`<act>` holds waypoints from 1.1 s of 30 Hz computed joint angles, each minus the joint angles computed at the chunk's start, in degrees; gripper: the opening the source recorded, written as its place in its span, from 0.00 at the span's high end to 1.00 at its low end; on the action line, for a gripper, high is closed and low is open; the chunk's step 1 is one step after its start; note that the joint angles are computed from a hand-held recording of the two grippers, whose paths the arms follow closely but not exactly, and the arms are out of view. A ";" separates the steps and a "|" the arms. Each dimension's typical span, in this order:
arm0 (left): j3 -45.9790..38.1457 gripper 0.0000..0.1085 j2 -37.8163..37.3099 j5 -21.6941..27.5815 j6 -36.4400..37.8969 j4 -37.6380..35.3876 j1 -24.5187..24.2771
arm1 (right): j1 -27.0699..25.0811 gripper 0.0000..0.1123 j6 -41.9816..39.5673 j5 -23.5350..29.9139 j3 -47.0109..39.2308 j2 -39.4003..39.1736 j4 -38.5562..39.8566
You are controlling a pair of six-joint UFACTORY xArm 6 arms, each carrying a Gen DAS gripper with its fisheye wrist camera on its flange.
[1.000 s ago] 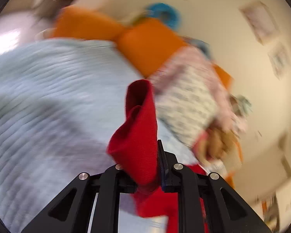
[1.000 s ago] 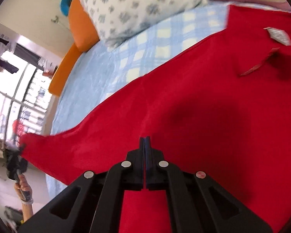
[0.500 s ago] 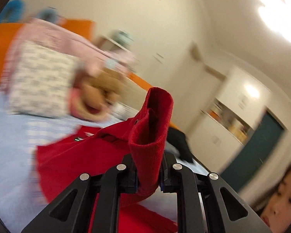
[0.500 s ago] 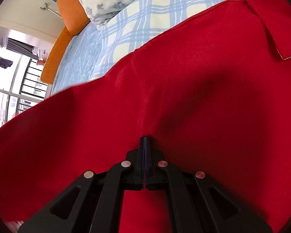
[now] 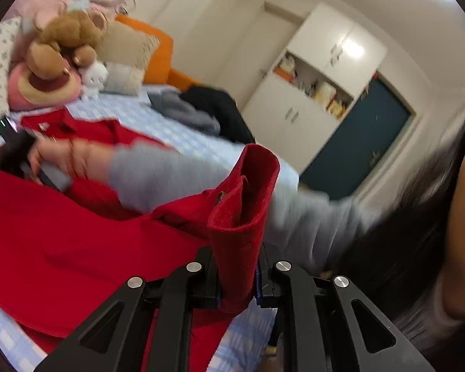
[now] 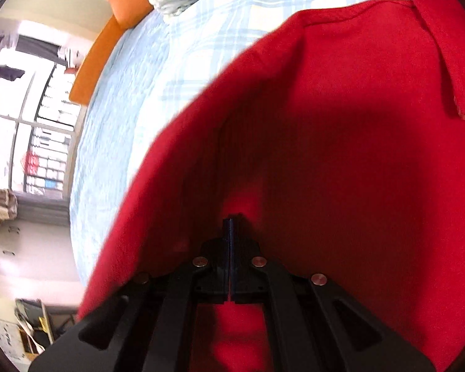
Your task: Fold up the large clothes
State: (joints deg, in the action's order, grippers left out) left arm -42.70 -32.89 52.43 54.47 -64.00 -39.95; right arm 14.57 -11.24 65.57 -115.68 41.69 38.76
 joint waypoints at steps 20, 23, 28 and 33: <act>6.53 0.82 18.15 -36.99 -1.01 8.48 -28.73 | -1.70 0.99 7.51 -16.23 -7.19 4.83 -0.51; 3.39 0.82 21.66 -41.87 5.97 -1.18 -31.01 | -1.78 0.99 7.31 -16.39 -8.60 4.61 -4.47; 2.16 0.81 25.40 -45.20 3.74 2.11 -32.90 | -1.34 0.99 6.79 -15.70 -3.80 -1.13 -11.89; 1.94 0.79 26.16 -45.35 -2.96 6.93 -33.34 | -0.59 0.99 -1.37 -15.30 16.42 -20.63 -9.94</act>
